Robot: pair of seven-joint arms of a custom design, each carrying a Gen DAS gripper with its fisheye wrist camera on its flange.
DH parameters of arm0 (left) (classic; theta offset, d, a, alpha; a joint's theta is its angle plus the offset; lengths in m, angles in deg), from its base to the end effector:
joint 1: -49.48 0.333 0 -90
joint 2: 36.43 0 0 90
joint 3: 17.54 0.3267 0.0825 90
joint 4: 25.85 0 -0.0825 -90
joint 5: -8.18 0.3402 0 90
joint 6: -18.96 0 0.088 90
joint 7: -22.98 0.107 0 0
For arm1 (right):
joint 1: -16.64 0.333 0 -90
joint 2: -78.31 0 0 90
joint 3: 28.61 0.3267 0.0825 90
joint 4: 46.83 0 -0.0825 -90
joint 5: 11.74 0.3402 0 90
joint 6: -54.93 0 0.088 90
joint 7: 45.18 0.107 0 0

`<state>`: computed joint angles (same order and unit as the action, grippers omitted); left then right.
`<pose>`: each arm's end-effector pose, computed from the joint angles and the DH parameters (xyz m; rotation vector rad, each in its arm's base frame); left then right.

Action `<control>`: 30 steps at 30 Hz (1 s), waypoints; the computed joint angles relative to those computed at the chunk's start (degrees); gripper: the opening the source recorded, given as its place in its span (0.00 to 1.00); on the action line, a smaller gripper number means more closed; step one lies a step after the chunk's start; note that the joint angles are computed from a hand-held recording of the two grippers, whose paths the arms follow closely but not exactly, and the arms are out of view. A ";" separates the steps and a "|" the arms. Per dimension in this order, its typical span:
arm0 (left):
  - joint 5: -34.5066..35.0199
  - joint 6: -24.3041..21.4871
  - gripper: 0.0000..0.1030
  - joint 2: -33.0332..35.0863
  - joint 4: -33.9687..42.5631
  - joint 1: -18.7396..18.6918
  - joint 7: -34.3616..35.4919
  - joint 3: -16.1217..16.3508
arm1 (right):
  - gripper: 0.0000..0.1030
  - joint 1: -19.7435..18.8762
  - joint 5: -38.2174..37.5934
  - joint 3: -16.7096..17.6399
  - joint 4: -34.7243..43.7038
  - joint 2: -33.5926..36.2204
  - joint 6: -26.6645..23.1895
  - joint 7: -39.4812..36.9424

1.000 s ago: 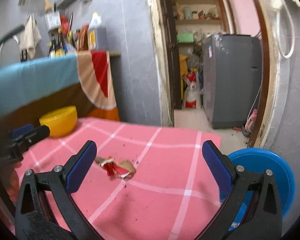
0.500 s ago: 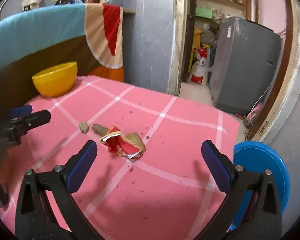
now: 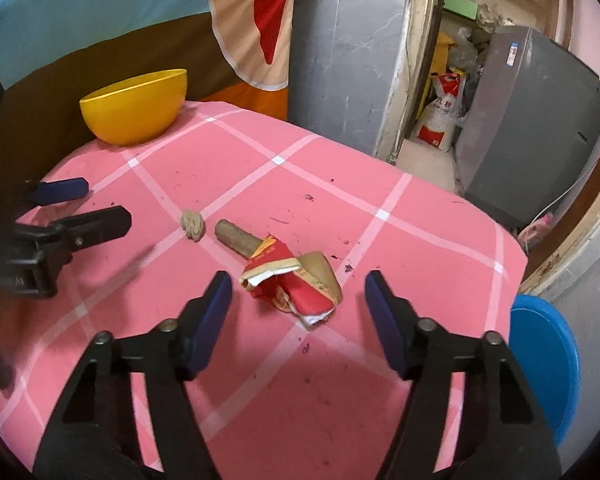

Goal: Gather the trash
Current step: 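Grasp the beige scrap with left gripper while right grasps red-yellow chip packet, then carry both items over the blue bucket and open both grippers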

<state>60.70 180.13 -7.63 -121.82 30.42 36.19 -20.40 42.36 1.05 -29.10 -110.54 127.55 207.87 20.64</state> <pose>0.6184 -0.2842 0.4050 -1.9522 1.6171 -0.8300 0.7096 0.3302 0.4011 -2.2607 1.0440 -0.4830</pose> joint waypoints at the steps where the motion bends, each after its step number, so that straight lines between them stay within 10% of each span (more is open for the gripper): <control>1: -0.64 0.09 0.81 0.21 0.17 0.41 1.13 -0.58 | 0.57 -0.38 0.27 0.40 1.02 0.46 -1.32 -0.13; 4: -2.71 0.01 0.74 1.25 1.53 1.10 4.41 -1.70 | 0.36 -1.50 1.59 1.77 1.09 0.31 -2.01 -1.28; 10: -8.36 -0.49 0.59 4.37 5.70 2.06 14.05 -4.15 | 0.23 -3.19 5.21 3.81 0.36 -0.09 -1.31 -2.82; 30: -18.64 -6.43 0.22 11.03 16.19 -0.23 28.96 -4.48 | 0.21 -6.45 14.05 7.09 -1.90 -1.22 0.94 -4.80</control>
<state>42.05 173.70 3.40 -105.63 30.19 65.15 -24.88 35.91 15.10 -22.02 -112.45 126.33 208.80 15.84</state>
